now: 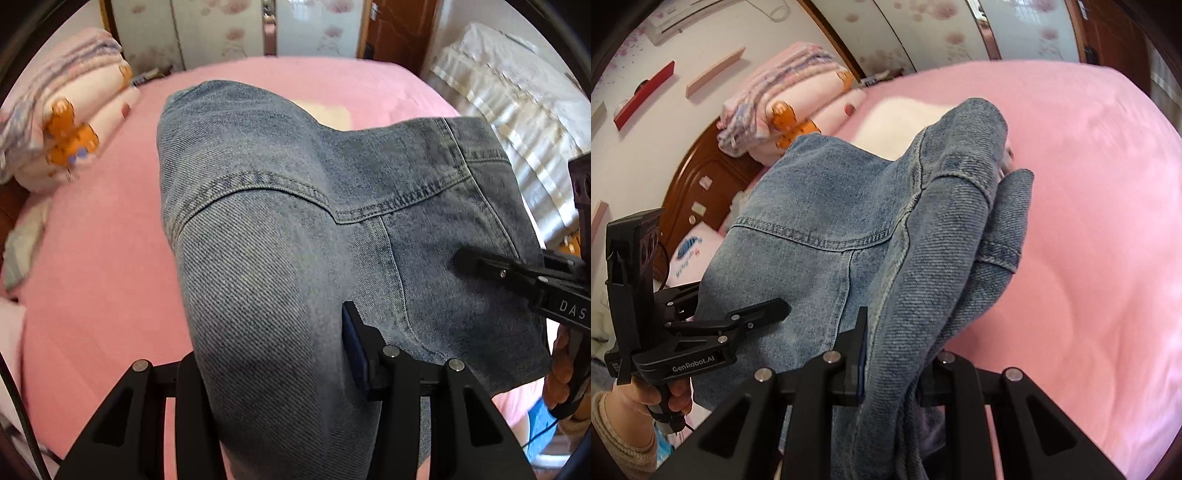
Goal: Fold large clothes
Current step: 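Carry the jacket with both grippers onto the stack of folded clothes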
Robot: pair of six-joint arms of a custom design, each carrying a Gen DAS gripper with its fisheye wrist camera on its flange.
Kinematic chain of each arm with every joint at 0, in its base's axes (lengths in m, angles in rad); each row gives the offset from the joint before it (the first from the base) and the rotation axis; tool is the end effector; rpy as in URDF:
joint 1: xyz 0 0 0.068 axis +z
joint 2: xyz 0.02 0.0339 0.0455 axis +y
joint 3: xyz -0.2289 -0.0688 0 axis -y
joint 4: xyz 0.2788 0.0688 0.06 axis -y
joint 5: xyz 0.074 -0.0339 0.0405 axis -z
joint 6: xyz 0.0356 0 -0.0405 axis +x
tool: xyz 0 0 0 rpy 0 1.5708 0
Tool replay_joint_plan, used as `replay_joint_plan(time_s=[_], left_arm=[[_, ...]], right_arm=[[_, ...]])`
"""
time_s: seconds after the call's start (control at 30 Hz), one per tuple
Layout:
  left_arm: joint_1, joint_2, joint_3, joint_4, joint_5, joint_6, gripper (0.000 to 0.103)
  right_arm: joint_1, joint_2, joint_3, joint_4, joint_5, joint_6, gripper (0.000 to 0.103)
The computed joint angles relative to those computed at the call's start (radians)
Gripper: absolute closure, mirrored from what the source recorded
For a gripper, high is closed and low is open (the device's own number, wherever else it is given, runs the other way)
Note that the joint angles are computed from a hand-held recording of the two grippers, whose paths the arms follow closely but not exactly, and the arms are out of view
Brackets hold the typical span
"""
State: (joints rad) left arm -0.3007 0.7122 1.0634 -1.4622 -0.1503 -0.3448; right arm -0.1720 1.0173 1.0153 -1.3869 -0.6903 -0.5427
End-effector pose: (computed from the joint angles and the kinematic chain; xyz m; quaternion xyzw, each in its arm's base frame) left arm 0.1318 -0.0353 0.3175 -0.0385 0.9703 -0.0027 0.2387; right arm 0.1979 -0.0114 0.2679 -0.2029 0.9154 0.2858 0.1979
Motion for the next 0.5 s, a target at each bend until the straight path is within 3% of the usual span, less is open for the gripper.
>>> replay_joint_plan(time_s=[0.1,0.2,0.33,0.5], left_arm=[[0.24,0.176,0.115,0.132,0.079,0.235,0.058],[0.346,0.353,0.207,0.266,0.124,0.318,0.058],[0.407,0.617,0.348,0.391,0.165,0.366,0.058],[0.415,0.897,0.465,0.503,0.141,0.395,0.057]], right_arm=[[0.147,0.134,0.101,0.222,0.008,0.229,0.086],[0.207,0.298,0.21,0.404,0.003,0.383,0.086],[0.226,0.494,0.324,0.576,0.004,0.498,0.086],[0.237,0.758,0.463,0.676,0.017,0.559,0.086]])
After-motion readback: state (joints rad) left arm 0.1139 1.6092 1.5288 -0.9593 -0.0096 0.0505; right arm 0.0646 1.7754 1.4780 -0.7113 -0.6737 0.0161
